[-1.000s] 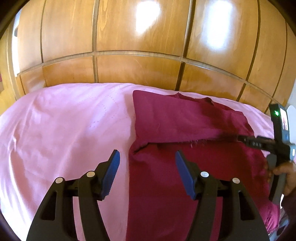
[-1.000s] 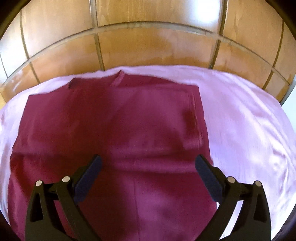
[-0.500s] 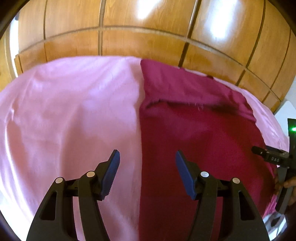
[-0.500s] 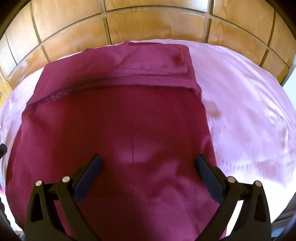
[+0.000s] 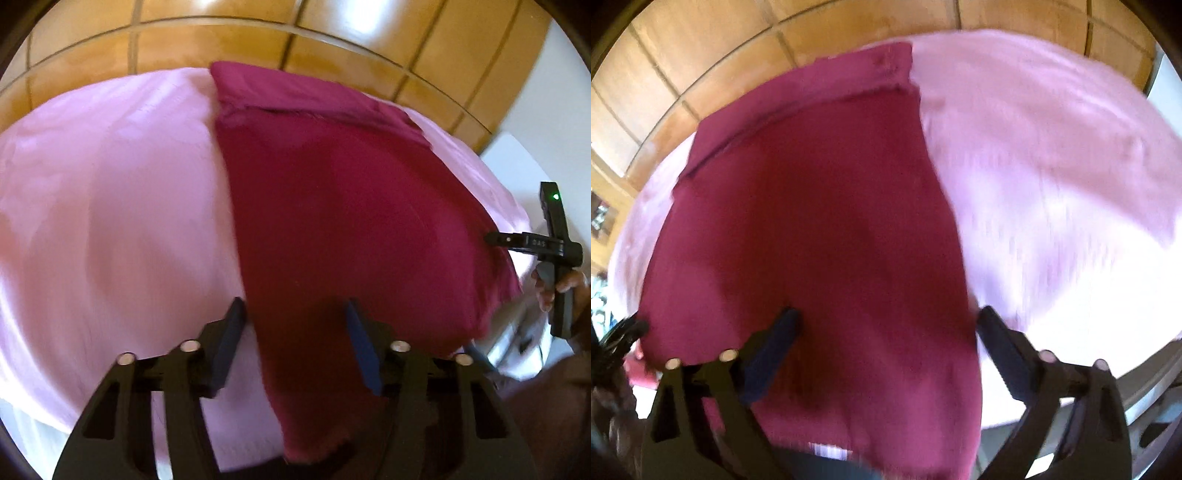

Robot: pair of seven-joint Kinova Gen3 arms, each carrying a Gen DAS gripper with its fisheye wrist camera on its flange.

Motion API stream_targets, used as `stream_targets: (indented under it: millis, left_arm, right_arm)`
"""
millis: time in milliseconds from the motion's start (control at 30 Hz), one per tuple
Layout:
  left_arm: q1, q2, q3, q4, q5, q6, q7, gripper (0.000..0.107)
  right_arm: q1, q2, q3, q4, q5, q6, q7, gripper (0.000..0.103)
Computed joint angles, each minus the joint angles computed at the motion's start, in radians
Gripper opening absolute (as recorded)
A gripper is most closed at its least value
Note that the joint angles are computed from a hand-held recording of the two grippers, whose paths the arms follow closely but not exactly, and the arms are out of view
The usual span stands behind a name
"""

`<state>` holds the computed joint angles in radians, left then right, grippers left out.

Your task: Fold small clothes

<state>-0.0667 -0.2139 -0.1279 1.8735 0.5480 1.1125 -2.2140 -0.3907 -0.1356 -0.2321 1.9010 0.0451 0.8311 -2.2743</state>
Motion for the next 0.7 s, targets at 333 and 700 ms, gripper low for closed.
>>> stream_targets:
  millis: [333, 700]
  left_arm:
    - [-0.036, 0.03, -0.049, -0.031, 0.124, 0.131, -0.084, 0.007]
    - [-0.173, 0.202, -0.074, -0.173, 0.485, 0.259, -0.091, 0.007]
  right_arm:
    - [-0.02, -0.028, 0.084, -0.033, -0.203, 0.02, 0.246, 0.015]
    - [0.068, 0.075, 0.173, -0.178, -0.479, -0.146, 0.527, 0.015]
